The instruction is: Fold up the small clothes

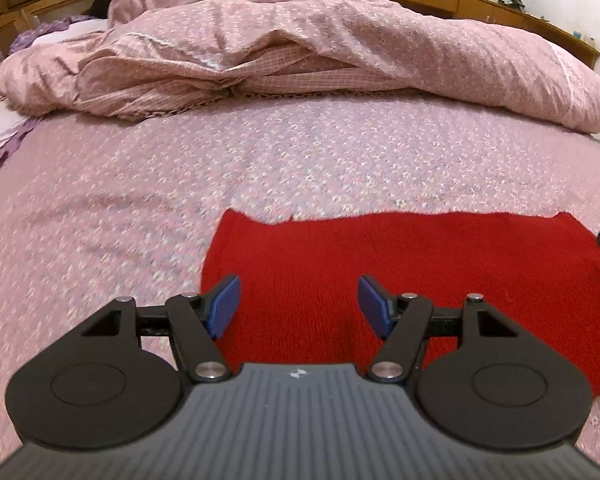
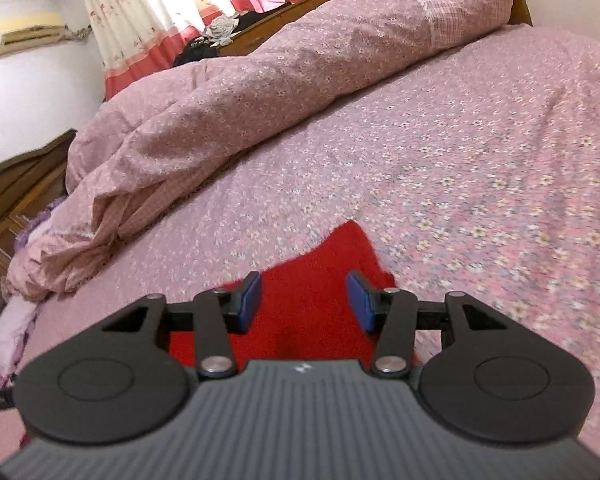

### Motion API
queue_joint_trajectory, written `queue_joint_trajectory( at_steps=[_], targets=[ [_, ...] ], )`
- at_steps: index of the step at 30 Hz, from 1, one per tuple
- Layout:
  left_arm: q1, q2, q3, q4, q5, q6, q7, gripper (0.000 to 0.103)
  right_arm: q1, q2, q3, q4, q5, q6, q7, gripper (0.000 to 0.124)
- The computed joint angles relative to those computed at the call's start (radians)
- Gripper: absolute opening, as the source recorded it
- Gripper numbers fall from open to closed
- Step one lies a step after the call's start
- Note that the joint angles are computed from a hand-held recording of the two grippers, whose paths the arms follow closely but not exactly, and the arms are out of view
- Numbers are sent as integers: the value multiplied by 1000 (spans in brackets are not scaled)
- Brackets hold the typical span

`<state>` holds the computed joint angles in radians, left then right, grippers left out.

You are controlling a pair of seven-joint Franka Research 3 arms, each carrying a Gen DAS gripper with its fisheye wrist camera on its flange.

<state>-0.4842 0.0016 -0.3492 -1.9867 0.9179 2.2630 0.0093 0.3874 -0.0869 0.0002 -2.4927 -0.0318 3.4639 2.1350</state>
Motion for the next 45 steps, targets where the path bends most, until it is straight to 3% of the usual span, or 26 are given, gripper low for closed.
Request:
queue_joint_trajectory(
  at_steps=[2, 5, 9, 12, 14, 16, 21, 23, 25, 29, 32, 38, 45],
  targets=[
    [-10, -24, -11, -25, -2, -14, -14, 70, -29, -39, 50, -31, 70, -15, -86, 50],
    [-20, -56, -27, -65, -21, -28, -31, 70, -107, -108, 190, -98, 252, -8, -252, 50],
    [-24, -82, -43, -108, -46, -39, -49, 70, -104, -174, 237, -177, 349, 23, -342, 49],
    [-22, -65, -43, -108, -77, -46, -33, 70, -194, -180, 364, -176, 482, -10, -458, 49],
    [-19, -58, -39, -114, -84, -35, -41, 71, -306, -161, 501, -155, 592, -28, -529, 49],
    [-19, -57, -37, -120, -73, -31, -54, 73, -346, -123, 564, -149, 650, 30, -587, 49],
    [-21, -92, -43, -141, -90, -47, -56, 74, -277, -139, 511, -142, 740, 18, -597, 50],
    [-23, -111, -50, -151, -100, -62, -63, 74, -307, -175, 560, -138, 846, -9, -627, 56],
    [-24, -129, -58, -159, -110, -75, -70, 74, -332, -224, 609, -146, 966, -29, -647, 71],
    [-27, -162, -68, -179, -146, -78, -75, 75, -144, -296, 435, -229, 915, -19, -497, 72],
    [-28, -182, -73, -196, -178, -64, -72, 84, -136, -351, 444, -268, 914, -64, -435, 72],
    [-26, -213, -84, -229, -221, -58, -86, 85, -141, -373, 485, -294, 899, -94, -313, 73],
    [-12, -242, -77, -290, -275, 0, -128, 88, 9, -250, 328, -267, 799, -4, -138, 73]
  ],
)
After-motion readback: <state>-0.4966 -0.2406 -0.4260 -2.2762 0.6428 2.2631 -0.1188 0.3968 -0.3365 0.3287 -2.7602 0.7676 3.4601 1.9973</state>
